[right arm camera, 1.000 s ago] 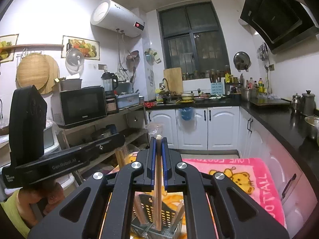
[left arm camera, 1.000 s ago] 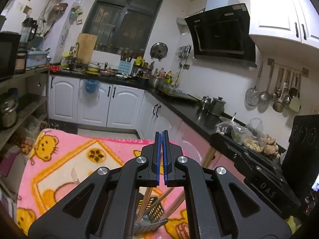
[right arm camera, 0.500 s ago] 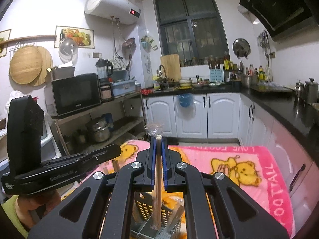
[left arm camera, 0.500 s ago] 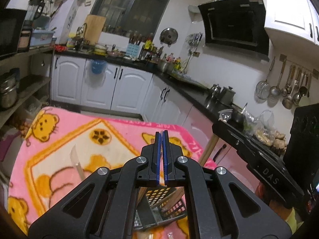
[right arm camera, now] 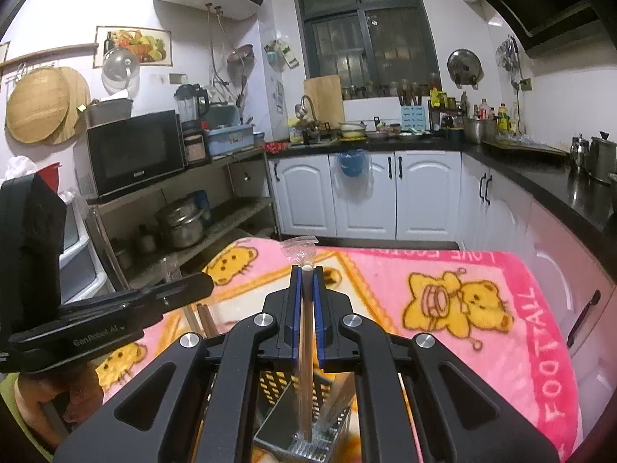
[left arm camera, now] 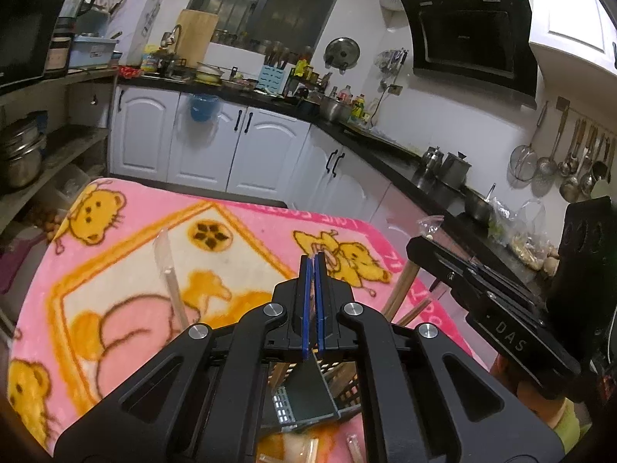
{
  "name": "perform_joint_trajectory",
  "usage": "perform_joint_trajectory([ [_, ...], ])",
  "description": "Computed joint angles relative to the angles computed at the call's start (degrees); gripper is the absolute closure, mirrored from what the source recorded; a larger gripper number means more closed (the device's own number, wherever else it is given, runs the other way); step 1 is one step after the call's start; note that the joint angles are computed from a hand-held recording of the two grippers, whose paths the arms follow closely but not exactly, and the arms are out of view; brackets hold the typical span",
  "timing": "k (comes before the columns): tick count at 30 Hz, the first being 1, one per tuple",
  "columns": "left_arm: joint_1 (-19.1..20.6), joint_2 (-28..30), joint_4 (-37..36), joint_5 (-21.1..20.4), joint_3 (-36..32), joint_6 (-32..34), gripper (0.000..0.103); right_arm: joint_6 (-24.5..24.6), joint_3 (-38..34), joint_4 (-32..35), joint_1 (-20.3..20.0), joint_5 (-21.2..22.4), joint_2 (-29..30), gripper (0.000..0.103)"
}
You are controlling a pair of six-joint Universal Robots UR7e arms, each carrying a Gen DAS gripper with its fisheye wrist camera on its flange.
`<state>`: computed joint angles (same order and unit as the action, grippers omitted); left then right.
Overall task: Organize utensils
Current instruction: 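Lift both held chopsticks and carry them above the green holder, then open the right gripper while the left gripper opens, releasing chopsticks into the holder, then withdraw both open tools from the holder toward the remaining chopsticks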
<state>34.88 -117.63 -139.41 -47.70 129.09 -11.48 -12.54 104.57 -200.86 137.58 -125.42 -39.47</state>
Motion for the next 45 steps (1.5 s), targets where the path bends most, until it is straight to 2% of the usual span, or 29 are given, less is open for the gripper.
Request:
perform_joint_trajectory([
  [7, -1.3, -2.2, 3.1, 2.1, 1.0, -1.4, 0.102, 1.3, 1.3, 0.3, 0.4, -1.5, -0.5, 0.095],
  [12, -2.2, -3.9, 5.7, 3.2, 1.2, -3.0, 0.102, 2.8, 2.4, 0.7, 0.6, -2.0, -1.3, 0.085],
  [14, -2.6, -4.4, 6.5, 3.8, 1.3, -3.5, 0.102, 3.3, 2.8, 0.9, 0.8, -2.5, -1.6, 0.074],
  [17, -3.4, -5.7, 8.4, 4.6, 1.4, -4.5, 0.101, 3.6, 3.5, 0.5, 1.3, -3.2, -2.1, 0.070],
  [19, -4.2, -6.8, 10.0, 5.4, 1.4, -5.5, 0.091, 3.9, 4.0, 0.4, 1.5, -3.4, -2.4, 0.067],
  [21, -5.5, -8.0, 12.2, 6.6, 1.4, -7.1, 0.087, 5.0, 4.7, 0.7, 1.8, -3.4, -3.1, 0.061],
  [23, -6.9, -9.3, 14.7, 7.6, 1.3, -8.6, 0.086, 5.4, 5.2, 1.0, 2.1, -3.8, -3.6, 0.058],
  [27, -10.0, -12.1, 19.3, 10.0, 1.4, -12.0, 0.069, 5.3, 6.8, 1.6, 3.2, -4.3, -4.5, 0.052],
  [33, -13.7, -16.3, 27.0, 11.5, 1.0, -17.2, 0.056, 5.7, 9.0, 0.2, 4.4, -5.6, -5.3, 0.045],
  [40, -21.0, -22.4, 42.7, 15.8, 0.0, -28.6, 0.038, 6.8, 11.5, -0.6, 5.8, -6.1, -6.6, 0.042],
  [45, -24.5, -25.1, 53.5, 17.0, -1.6, -36.8, 0.030, 7.5, 12.8, -1.2, 7.0, -7.0, -6.8, 0.040],
])
